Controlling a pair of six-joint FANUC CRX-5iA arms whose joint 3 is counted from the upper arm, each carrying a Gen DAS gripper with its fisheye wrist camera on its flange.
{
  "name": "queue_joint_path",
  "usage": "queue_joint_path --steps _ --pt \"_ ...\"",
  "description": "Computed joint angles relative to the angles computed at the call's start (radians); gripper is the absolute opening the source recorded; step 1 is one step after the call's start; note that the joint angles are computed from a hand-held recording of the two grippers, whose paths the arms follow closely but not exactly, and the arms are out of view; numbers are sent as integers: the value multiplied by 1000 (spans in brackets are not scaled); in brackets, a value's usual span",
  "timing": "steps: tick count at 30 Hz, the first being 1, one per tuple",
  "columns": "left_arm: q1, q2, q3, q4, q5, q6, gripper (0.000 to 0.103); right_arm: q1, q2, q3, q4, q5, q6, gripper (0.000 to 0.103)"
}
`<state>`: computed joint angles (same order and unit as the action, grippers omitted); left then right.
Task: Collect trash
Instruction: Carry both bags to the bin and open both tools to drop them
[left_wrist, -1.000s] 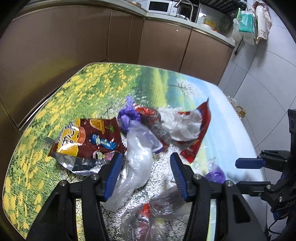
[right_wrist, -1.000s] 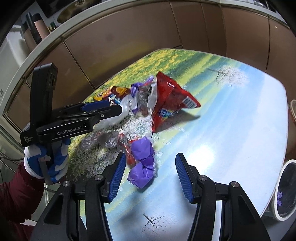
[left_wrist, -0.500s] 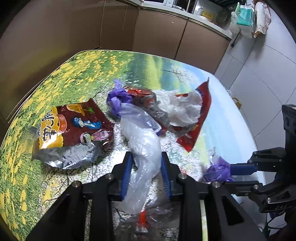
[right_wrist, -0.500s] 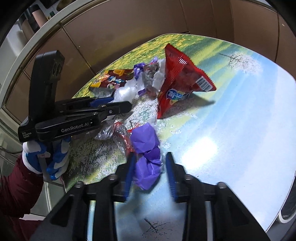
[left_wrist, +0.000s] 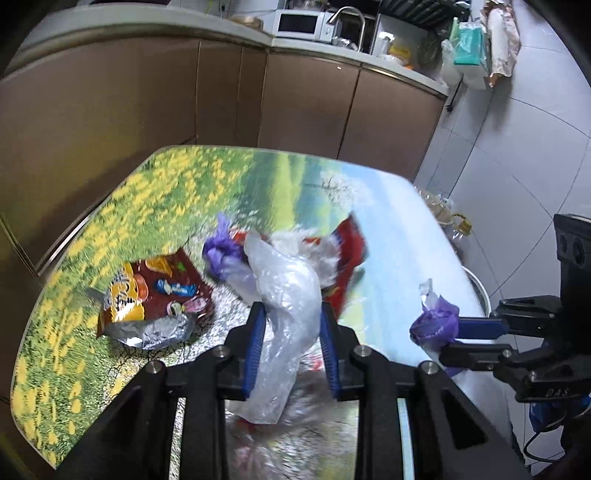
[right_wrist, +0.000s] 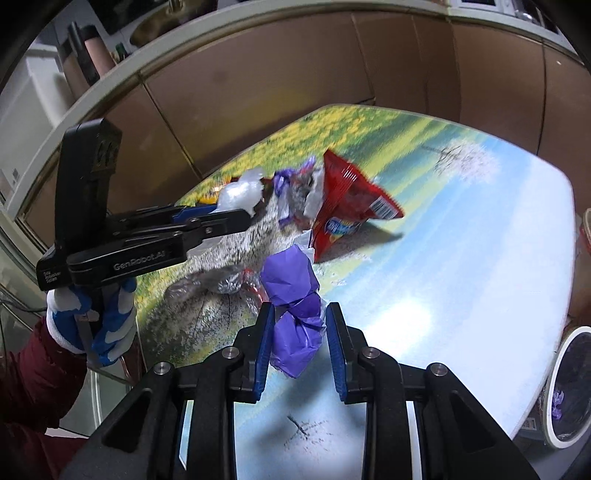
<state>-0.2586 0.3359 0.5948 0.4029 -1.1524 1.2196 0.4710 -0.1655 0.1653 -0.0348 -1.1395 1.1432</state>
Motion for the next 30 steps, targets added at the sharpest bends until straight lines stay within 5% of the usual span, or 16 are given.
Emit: queue_joint_path --steps 15,30 --pt "-175 -35 61 -161 -28 69 27 -70 -216 -165 39 82 -79 28" --pt "-360 158 368 -220 -188 31 27 -242 -425 -345 102 125 -215 28"
